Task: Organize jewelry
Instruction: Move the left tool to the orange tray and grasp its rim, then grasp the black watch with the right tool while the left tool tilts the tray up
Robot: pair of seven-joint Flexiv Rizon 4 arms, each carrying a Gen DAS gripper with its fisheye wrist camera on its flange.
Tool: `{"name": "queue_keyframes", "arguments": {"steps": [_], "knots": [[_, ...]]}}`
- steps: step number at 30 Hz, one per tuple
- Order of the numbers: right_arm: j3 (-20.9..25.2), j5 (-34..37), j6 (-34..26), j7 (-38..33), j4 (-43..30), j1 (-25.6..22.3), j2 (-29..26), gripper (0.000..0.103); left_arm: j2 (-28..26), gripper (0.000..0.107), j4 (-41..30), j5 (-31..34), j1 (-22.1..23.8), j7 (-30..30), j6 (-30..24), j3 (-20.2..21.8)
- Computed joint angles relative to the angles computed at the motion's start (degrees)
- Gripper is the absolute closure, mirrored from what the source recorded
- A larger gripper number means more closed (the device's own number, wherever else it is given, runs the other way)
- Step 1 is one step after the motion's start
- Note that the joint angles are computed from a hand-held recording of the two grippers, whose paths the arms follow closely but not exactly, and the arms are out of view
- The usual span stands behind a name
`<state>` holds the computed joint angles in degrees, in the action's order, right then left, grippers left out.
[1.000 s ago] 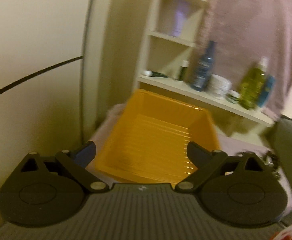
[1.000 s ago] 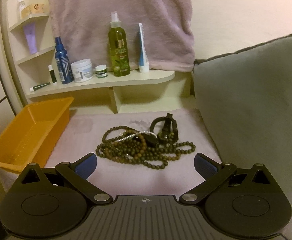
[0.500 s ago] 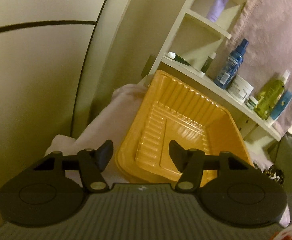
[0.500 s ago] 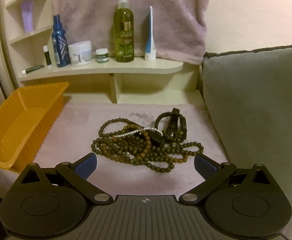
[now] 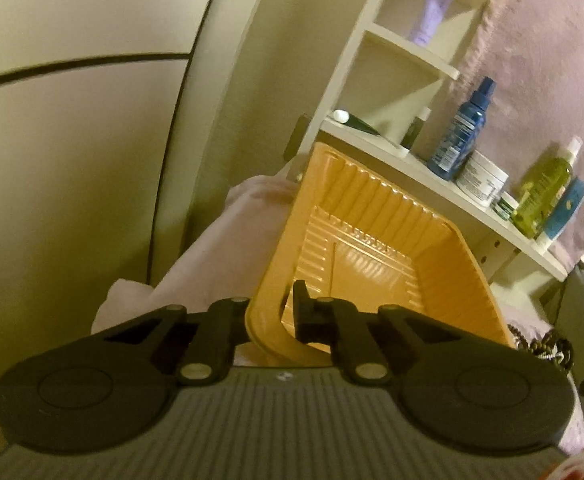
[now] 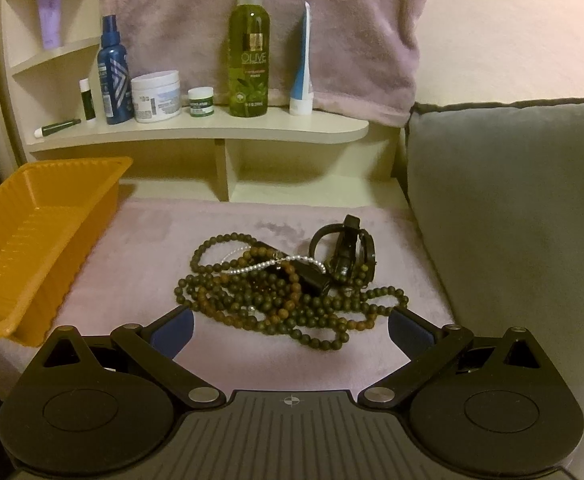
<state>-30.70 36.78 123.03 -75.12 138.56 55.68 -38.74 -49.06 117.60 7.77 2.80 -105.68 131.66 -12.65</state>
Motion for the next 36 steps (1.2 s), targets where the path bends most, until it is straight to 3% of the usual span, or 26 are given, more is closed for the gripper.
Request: {"name": "queue_keyframes", "arguments": {"steps": [7, 15, 20, 25, 31, 36], "knots": [[1.91, 1.39, 3.49, -0.08, -0.68, -3.38, -1.41, 0.001, 4.7, 0.099, 1.15, -4.8, -7.32, 7.12, -1.44, 4.9], [9.68, 0.36, 8.94, -2.23, -2.56, -14.76, -1.51, 0.001, 7.06, 0.099, 1.75, -15.56, -18.21, 20.39, -0.19, 10.91], [15.15, -2.84, 10.51, -3.79, -3.54, -22.77, -0.78, 0.023, 7.2, 0.102, 1.38, -21.23, -22.45, 28.34, 0.02, 12.22], [17.56, -4.67, 9.7, -4.33, -4.88, -27.31, -0.82, 0.041, 7.49, 0.102, 1.61, -25.11, -23.66, 32.38, -0.43, 11.63], [17.47, -7.33, 8.05, -5.57, -7.38, -29.9, -2.15, 0.062, 8.03, 0.103, 1.69, -28.1, -24.82, 35.23, -1.47, 11.49], [16.8, -10.6, 4.37, -6.51, -9.88, -31.52, -3.0, 0.072, 8.06, 0.103, 1.67, -29.73, -25.04, 35.68, -2.09, 11.18]]}}
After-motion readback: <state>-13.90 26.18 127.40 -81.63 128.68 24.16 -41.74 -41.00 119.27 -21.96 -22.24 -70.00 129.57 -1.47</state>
